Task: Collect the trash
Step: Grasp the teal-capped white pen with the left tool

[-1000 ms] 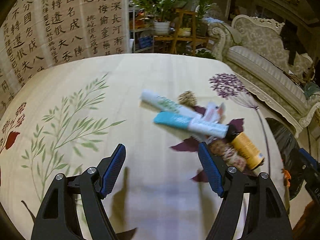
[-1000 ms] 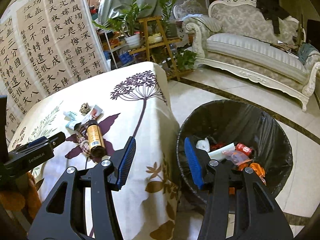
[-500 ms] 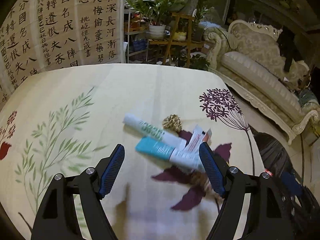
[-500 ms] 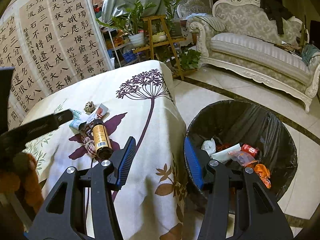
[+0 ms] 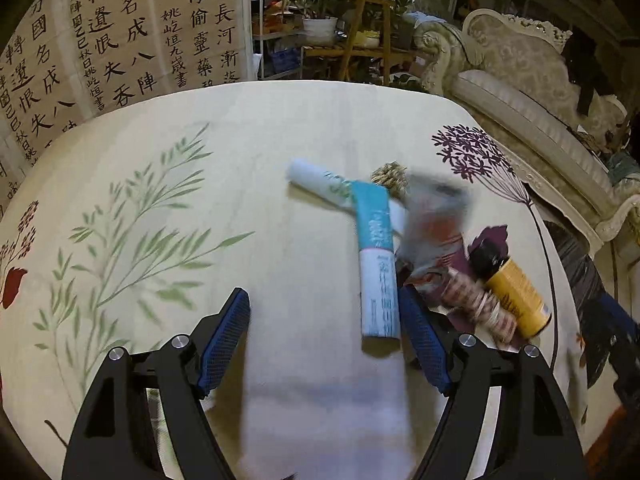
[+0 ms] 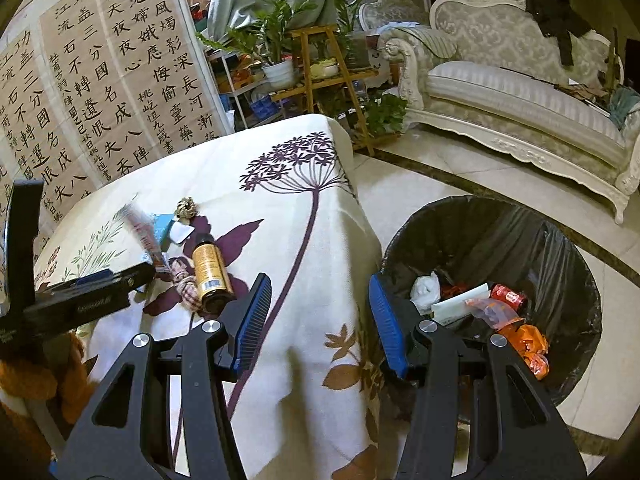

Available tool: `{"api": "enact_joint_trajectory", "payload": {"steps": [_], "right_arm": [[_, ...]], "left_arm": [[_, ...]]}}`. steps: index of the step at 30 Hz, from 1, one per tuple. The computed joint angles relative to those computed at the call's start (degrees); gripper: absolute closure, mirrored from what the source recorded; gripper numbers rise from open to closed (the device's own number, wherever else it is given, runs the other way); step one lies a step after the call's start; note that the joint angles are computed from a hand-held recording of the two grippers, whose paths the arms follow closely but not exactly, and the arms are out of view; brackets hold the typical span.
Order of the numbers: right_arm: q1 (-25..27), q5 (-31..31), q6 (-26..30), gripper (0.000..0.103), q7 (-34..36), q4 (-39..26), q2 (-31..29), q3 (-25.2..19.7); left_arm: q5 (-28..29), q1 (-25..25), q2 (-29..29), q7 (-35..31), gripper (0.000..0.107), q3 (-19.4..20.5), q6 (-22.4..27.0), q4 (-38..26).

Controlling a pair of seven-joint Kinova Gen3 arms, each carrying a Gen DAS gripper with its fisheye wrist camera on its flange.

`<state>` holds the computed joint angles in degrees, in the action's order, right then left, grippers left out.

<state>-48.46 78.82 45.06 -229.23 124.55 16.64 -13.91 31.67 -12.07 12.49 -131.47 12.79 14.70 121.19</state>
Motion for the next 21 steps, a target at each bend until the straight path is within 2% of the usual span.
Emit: {"api": "enact_joint_trajectory", "payload": {"steps": [4,9,12,14,16,17,19,21], "right_arm": [[-0.4,-0.6,0.1,0.053,1.3,-1.0,0.5,-0.1],[-1.1,-1.6,0.5,0.053,2.7,-1.9,0.7,0.2],[-1.3,-1.8,0.4,0.053,3.0,-2.0,0.8,0.3],[-1.4,-1.9,0.3,0.053,3.1,-2.1,0.9,0.4],[-1.4,-1.9,0.0,0.053,3.2,-2.3,1.1,0.6],[-1.4,-1.8,-0.2,0.053,3.1,-2.3,1.2,0.6],[-1.4,-1.6,-0.3,0.053,2.9,-2.3,1.2,0.7],[-1.4,-1.5,-0.3,0.053,2.9,-2.3,1.2,0.8]], "left_arm": [[4.0,-3.3,-0.1,-4.4,0.033,2.0,0.9,0.1],[4.8,-1.6,1.0,-4.5,0.033,0.9,0.5,-0.8],[5.3,-2.5,1.1,-6.1,0.033,2.3,-0.4,-0.6],[7.3,-4.8,1.1,-9.0,0.040,4.5,-0.2,-0.3],[9.0,-5.6,0.7,-12.1,0.055,5.7,-1.1,0.6],[9.4,-5.7,0.7,-13.4,0.058,6.2,-1.7,1.0],[10.9,-6.7,0.5,-16.3,0.071,7.7,-2.9,1.8],[12.4,-8.0,0.5,-18.3,0.076,8.8,-2.5,1.9]]}}
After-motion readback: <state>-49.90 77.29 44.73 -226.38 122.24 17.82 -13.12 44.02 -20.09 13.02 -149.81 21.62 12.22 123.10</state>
